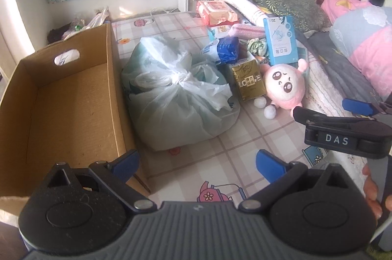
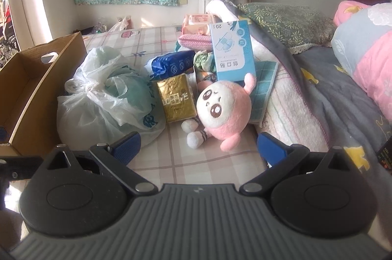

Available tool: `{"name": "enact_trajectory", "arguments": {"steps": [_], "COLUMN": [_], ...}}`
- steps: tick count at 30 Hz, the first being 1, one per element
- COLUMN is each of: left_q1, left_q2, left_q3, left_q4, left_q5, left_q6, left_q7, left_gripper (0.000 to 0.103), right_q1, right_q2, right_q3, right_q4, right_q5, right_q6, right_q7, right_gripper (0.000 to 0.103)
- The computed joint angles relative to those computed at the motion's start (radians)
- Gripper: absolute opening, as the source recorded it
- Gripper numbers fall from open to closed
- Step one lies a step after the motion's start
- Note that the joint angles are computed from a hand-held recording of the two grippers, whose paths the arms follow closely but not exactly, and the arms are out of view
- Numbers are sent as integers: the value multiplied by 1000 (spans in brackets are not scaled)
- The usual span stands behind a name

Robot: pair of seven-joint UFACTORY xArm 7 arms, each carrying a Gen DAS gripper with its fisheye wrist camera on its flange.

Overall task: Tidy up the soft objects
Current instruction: 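Reach the right gripper to the blue bandage box and grasp it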

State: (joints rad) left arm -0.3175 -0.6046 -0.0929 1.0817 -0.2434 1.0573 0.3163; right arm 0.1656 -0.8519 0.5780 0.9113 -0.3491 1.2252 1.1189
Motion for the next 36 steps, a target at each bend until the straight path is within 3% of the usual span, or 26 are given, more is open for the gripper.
{"name": "enact_trajectory", "arguments": {"steps": [5,11,15,19,22,25,29,36], "left_q1": [-25,-76,-83,-86,-88,-99,-129,-168], "left_q2": [136,389,511,667,784,882,975,1060], "left_q3": [0,0,-45,-88,-122,-150,-168,-177], "left_q4": [166,404,446,575,700,803,898,974], "left_q5": [6,-118,-200,-256,-267,-260,-210,-146], "left_q6": [-36,5,-61,-18,40,62,69,58], "left_q7": [94,289,370,424,409,389,361,338], "left_gripper": [102,102,102,86,71,69,59,52], "right_q1": [-11,-76,-146,-196,-214,-225,-241,-237], "right_q2": [-55,-132,-122,-70,-22,20,73,141], "right_q3": [-72,-198,-277,-338,-379,-407,-427,-471], "right_q4": [-50,-166,-205,-226,-245,-266,-290,-324], "right_q5": [-61,-101,-77,-31,6,41,83,174], "right_q6": [-93,-318,-435,-543,-627,-717,-800,-917], "right_q7": [-61,-151,-199,-254,-305,-355,-411,-478], "right_gripper": [102,102,102,101,93,81,65,51]}}
